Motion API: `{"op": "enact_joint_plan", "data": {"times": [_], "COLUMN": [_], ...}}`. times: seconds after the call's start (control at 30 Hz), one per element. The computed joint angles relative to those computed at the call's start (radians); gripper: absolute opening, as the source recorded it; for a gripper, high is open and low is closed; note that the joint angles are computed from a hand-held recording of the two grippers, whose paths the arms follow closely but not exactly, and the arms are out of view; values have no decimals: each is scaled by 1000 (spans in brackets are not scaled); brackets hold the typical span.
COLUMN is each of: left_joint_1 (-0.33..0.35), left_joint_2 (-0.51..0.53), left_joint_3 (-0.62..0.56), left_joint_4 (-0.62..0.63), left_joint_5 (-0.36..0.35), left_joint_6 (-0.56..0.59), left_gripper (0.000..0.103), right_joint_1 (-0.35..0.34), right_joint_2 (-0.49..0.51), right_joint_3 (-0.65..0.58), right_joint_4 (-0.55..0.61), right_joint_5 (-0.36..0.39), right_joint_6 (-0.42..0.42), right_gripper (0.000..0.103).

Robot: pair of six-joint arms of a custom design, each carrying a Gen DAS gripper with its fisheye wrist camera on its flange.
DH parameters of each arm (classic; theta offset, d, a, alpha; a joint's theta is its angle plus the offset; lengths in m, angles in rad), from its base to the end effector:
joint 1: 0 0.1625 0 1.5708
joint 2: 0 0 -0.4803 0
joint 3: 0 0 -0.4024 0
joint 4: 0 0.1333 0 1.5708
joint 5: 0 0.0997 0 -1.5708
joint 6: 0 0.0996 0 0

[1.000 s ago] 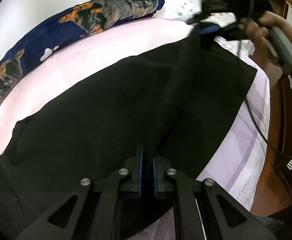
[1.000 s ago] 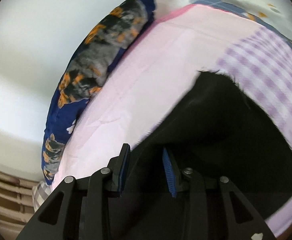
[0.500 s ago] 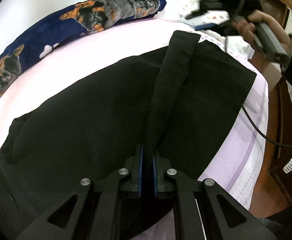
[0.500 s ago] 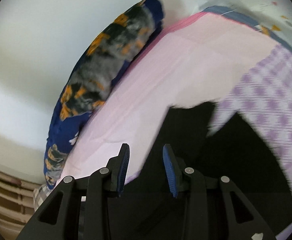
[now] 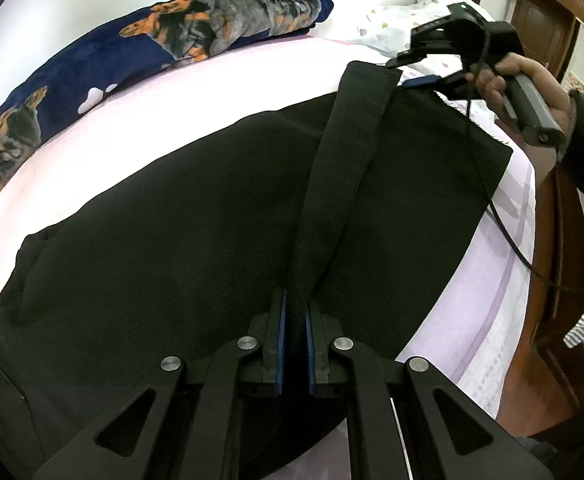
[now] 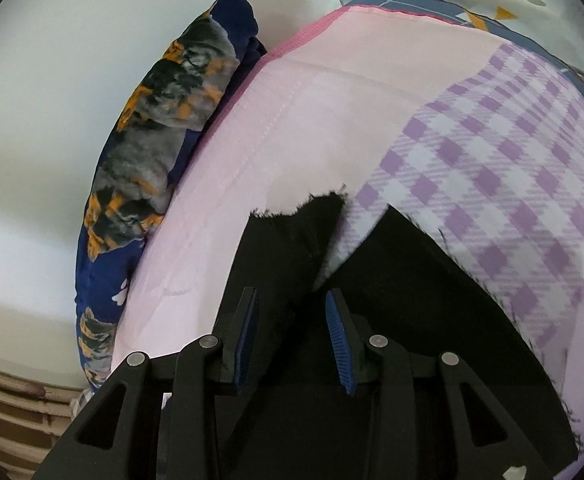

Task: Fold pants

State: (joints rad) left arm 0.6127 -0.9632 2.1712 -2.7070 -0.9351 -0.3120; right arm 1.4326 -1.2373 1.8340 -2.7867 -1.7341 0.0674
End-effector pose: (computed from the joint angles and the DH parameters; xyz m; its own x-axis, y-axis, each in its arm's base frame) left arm -0.3071 -0.4511 0.0935 -0.6577 0.4738 -0.5856 0.6452 0.7555 -0.1135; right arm 0.0294 -0.6385 0.3681 -0.9545 0.2832 0.0930 0.1769 0.7893 -0.5880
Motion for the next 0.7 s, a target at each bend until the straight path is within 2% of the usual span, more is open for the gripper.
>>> {"op": "enact_joint_plan", "data": {"times": [0.03,0.13,0.3,0.53,0.67,0.7], "left_joint_1": [0,-1,-1,-16,-29,-31], "left_joint_2": [1,2,3,8,10,10], "left_joint_3": [0,-1,-3,-7,-6,-5], "left_joint_4": [0,2,8,20,19,18], "left_joint_5": [1,4,5,34,48,48], "left_joint_6": [-1,-3,-3,6,26,26], "left_gripper": [8,8,8,8,8,8], "right_joint_1": [4,16,33,41,24,21], "right_joint_2": [9,19,-15,-140,-232,-255], "right_joint_3": [-13,-27,0,86,167,180], "right_joint_4": [7,4,-43,-84,-111,-87], "right_joint_5": [-9,-35,-34,-28,-42,-53], "right_joint_6": [-1,-13,-45,-54,-36,3], "right_gripper": [19,6,4,4,4,4]}}
